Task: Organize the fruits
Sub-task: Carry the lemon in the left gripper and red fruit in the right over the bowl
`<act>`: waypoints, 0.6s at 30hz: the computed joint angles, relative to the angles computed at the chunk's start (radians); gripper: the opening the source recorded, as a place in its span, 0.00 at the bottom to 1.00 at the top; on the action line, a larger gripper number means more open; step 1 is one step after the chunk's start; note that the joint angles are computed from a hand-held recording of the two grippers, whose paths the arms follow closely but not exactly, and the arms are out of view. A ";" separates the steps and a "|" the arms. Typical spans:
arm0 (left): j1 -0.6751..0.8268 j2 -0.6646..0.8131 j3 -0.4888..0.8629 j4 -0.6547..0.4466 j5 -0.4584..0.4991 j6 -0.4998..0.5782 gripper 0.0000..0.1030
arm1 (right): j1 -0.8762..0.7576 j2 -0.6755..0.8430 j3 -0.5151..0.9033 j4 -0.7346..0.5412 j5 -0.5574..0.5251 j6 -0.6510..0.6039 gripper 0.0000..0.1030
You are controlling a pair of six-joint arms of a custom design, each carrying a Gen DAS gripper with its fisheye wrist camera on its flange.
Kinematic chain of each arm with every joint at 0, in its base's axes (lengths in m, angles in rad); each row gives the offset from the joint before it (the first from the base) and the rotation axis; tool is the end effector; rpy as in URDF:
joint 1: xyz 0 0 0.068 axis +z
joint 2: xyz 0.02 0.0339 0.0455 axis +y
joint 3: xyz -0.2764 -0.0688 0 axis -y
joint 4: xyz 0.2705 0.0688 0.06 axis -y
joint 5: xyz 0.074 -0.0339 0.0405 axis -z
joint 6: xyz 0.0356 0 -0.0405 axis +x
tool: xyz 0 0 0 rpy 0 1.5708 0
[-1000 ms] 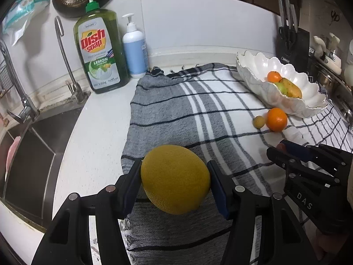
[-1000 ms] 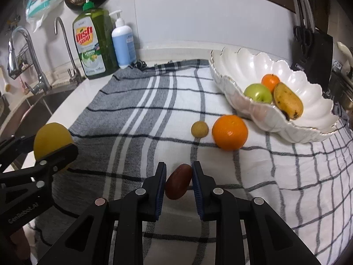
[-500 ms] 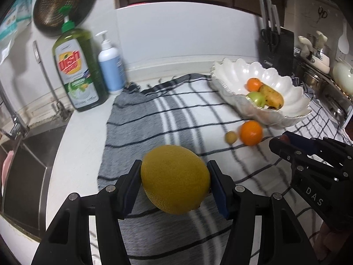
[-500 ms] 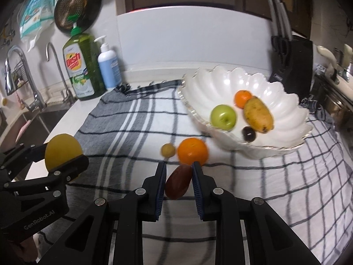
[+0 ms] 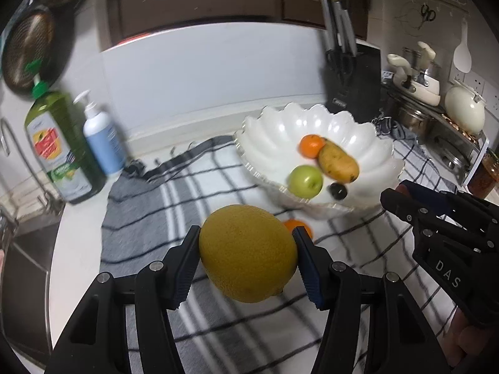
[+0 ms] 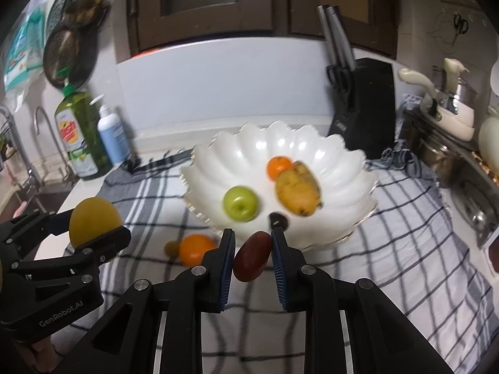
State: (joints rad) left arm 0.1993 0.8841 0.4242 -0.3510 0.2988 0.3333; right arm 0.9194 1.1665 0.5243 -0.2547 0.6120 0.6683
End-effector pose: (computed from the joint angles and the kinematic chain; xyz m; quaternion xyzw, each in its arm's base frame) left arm 0.1866 0.0270 0.1826 0.1166 0.9126 -0.0368 0.3902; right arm 0.1546 0.1691 0.1731 -0.0139 0.9053 0.0255 0.4237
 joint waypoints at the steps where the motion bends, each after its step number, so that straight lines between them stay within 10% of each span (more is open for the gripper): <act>1: -0.024 0.011 0.009 0.011 -0.012 -0.014 0.56 | -0.016 -0.013 -0.001 -0.004 -0.002 -0.012 0.24; 18: -0.241 0.318 0.173 0.191 -0.116 -0.118 0.56 | -0.306 -0.006 0.020 0.080 -0.144 -0.215 0.24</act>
